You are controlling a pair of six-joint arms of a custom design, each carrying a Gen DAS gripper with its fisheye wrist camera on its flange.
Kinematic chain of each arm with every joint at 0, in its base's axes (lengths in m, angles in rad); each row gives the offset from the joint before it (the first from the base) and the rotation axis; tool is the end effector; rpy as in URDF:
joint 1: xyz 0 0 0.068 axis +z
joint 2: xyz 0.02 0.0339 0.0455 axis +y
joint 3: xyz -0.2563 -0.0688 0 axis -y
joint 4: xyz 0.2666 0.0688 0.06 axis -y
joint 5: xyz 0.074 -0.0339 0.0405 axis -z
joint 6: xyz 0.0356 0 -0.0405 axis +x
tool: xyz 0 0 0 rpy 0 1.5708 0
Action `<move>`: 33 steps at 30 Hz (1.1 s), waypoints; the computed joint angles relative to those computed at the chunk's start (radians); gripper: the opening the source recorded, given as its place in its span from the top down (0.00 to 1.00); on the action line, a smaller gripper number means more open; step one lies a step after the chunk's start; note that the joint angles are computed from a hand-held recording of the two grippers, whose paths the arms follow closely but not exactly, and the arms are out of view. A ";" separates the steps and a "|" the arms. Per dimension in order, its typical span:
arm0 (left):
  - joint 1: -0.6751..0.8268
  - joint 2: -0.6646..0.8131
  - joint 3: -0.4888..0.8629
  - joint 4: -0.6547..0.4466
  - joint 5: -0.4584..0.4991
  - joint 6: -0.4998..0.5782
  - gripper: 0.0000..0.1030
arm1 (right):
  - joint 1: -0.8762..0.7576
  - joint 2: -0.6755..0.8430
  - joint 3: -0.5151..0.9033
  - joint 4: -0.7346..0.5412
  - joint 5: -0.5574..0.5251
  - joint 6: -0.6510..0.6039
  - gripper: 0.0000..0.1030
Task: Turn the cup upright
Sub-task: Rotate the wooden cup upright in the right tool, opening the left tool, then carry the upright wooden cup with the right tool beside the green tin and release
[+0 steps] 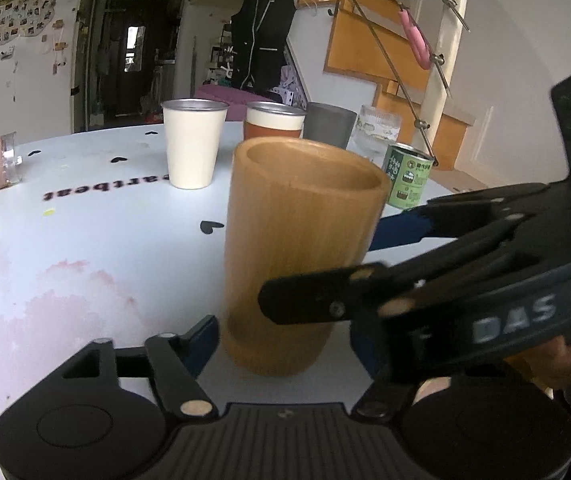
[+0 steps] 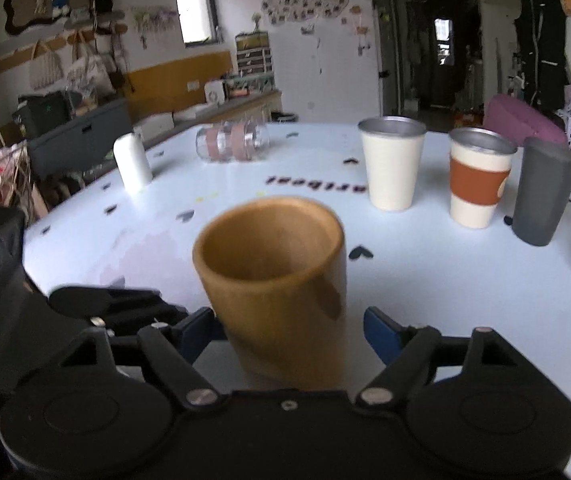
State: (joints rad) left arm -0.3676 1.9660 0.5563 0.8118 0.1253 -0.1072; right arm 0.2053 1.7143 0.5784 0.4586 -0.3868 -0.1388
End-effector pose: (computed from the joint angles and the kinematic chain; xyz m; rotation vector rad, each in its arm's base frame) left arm 0.2886 -0.1159 0.0350 0.3565 2.1629 -0.4061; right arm 0.2976 0.0757 0.0836 -0.5854 2.1520 0.4700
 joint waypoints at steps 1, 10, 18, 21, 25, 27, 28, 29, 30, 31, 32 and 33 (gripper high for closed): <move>-0.003 -0.002 -0.007 0.000 -0.009 0.006 0.24 | 0.003 0.013 0.010 -0.008 0.006 -0.006 0.23; 0.009 0.007 -0.016 0.000 -0.020 -0.009 0.23 | -0.013 0.112 0.018 0.119 0.011 0.004 0.31; 0.016 0.014 -0.022 0.021 -0.024 -0.027 0.23 | -0.099 0.216 0.136 0.155 0.104 0.060 0.32; 0.017 0.019 -0.023 0.029 -0.030 -0.035 0.23 | -0.135 0.262 0.207 0.137 0.140 0.089 0.32; 0.022 0.021 -0.030 0.043 -0.034 -0.041 0.23 | -0.178 0.321 0.303 0.106 0.185 0.119 0.32; 0.024 0.022 -0.032 0.048 -0.035 -0.043 0.23 | -0.191 0.355 0.351 0.096 0.208 0.142 0.32; 0.025 0.024 -0.033 0.053 -0.036 -0.044 0.23 | -0.200 0.368 0.370 0.093 0.220 0.152 0.32; 0.026 0.025 -0.037 0.059 -0.038 -0.045 0.23 | -0.203 0.380 0.385 0.092 0.232 0.161 0.32; 0.029 0.024 -0.040 0.062 -0.038 -0.045 0.23 | -0.209 0.392 0.401 0.092 0.243 0.170 0.32; 0.030 0.024 -0.041 0.063 -0.038 -0.046 0.23 | -0.215 0.403 0.415 0.090 0.251 0.177 0.32; 0.026 0.024 -0.039 0.062 -0.043 -0.049 0.23 | -0.220 0.408 0.424 0.088 0.253 0.181 0.32; 0.027 0.025 -0.039 0.064 -0.043 -0.050 0.23 | -0.226 0.416 0.435 0.086 0.252 0.185 0.32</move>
State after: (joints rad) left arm -0.3407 1.9908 0.5168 0.8755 0.0819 -0.1569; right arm -0.0209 2.1307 1.0136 0.5448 -0.1348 0.0458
